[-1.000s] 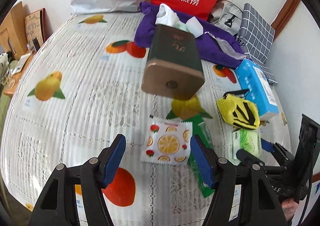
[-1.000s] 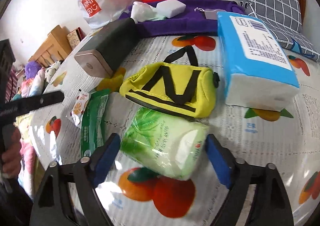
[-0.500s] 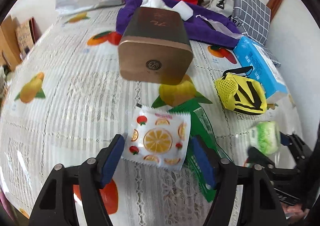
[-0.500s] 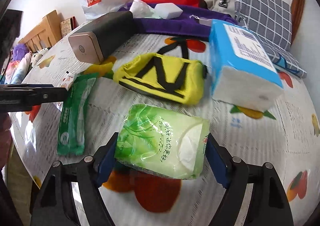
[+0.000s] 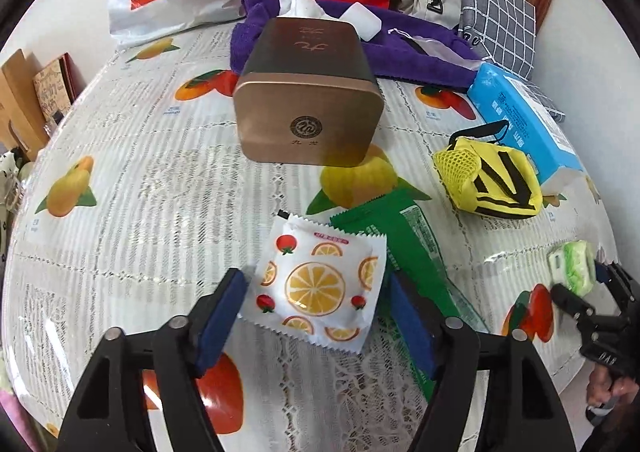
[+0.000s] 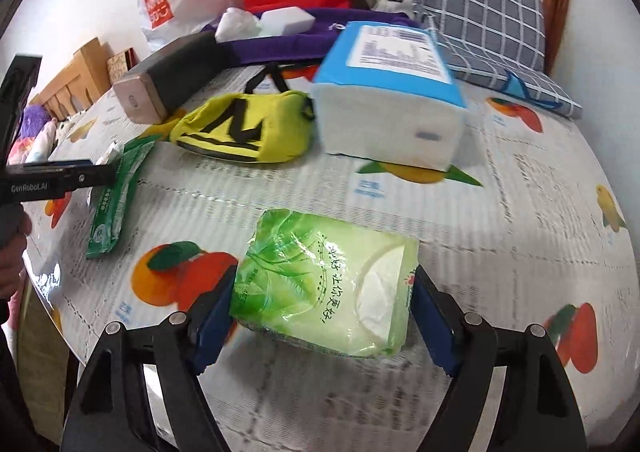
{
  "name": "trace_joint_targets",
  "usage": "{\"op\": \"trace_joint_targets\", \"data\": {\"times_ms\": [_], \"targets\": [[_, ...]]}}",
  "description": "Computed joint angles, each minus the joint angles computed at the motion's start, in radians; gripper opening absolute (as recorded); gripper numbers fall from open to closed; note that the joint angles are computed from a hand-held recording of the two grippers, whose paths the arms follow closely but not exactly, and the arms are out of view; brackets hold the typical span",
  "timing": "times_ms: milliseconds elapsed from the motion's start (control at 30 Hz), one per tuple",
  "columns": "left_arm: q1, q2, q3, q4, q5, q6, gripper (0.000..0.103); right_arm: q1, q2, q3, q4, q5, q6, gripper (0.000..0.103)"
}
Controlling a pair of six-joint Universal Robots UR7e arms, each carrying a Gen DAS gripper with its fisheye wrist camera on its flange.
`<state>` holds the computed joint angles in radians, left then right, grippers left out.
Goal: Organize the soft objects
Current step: 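Grasp the orange-print sachet with the left tool while the right tool lifts the wipes pack, then carry the sachet with the left tool while the right tool carries the wipes pack toward the towel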
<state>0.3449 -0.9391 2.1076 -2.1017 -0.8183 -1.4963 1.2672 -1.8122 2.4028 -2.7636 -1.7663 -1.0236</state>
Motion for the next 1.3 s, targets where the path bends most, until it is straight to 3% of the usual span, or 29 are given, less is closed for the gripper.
{"op": "trace_joint_targets", "data": {"times_ms": [233, 300, 433, 600, 700, 767, 1300], "targets": [[-0.020, -0.021, 0.022, -0.003, -0.002, -0.028, 0.050, -0.033, -0.011, -0.001, -0.019, 0.031, -0.004, 0.079], [-0.021, -0.022, 0.031, -0.058, -0.015, 0.001, 0.020, -0.034, -0.011, -0.006, -0.011, 0.032, 0.006, 0.078], [-0.020, 0.000, 0.007, -0.026, -0.019, 0.008, 0.020, -0.031, -0.010, -0.011, 0.000, 0.028, 0.014, 0.078], [-0.019, -0.021, 0.035, -0.089, -0.022, 0.006, 0.016, -0.036, -0.015, -0.006, -0.005, 0.032, 0.004, 0.078], [-0.035, -0.027, 0.020, -0.026, -0.004, -0.027, 0.013, -0.033, -0.014, -0.007, -0.004, 0.024, 0.005, 0.077], [-0.043, -0.036, 0.016, -0.015, 0.006, -0.030, 0.005, -0.031, -0.017, -0.013, 0.009, 0.020, 0.014, 0.076], [-0.085, -0.100, -0.030, 0.125, 0.100, -0.098, 0.003, 0.037, -0.050, -0.085, 0.098, 0.044, 0.064, 0.075]]}}
